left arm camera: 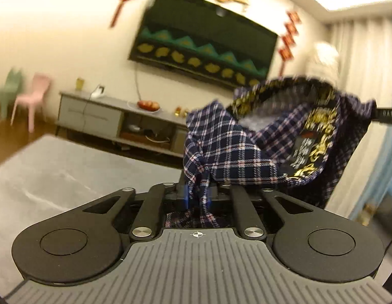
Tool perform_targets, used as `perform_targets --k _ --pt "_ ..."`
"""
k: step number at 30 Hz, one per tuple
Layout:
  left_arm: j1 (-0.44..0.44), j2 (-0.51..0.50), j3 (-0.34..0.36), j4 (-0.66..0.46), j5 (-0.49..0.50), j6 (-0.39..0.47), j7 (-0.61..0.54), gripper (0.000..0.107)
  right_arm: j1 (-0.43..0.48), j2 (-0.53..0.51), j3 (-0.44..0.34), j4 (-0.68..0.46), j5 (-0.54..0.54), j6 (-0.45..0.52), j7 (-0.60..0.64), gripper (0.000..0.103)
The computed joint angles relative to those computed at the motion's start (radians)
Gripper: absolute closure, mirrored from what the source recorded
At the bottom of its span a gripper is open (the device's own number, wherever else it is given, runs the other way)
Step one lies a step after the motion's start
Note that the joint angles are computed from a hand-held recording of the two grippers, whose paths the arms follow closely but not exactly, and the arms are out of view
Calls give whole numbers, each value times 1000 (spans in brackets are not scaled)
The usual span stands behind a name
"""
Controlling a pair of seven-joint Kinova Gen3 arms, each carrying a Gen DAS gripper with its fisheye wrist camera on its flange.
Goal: Fold clothes
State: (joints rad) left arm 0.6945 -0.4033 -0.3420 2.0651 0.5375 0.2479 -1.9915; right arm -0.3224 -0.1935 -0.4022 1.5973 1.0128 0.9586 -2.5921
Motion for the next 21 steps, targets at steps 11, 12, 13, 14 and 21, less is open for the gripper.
perform_targets --k 11,12,13,14,21 --pt "-226 109 251 100 -170 132 2 56 -174 0 222 396 -174 53 -184 48" --pt "-258 101 293 113 -187 105 9 52 -155 -2 176 413 -133 52 -196 42" --pt "-283 97 326 124 -204 82 19 50 -134 -3 130 430 -92 49 -201 31" --pt "-294 101 340 133 -212 66 25 47 -121 3 83 438 -51 57 -190 22" --pt "-276 130 357 197 -252 -18 43 48 -177 66 -85 560 229 85 -22 15"
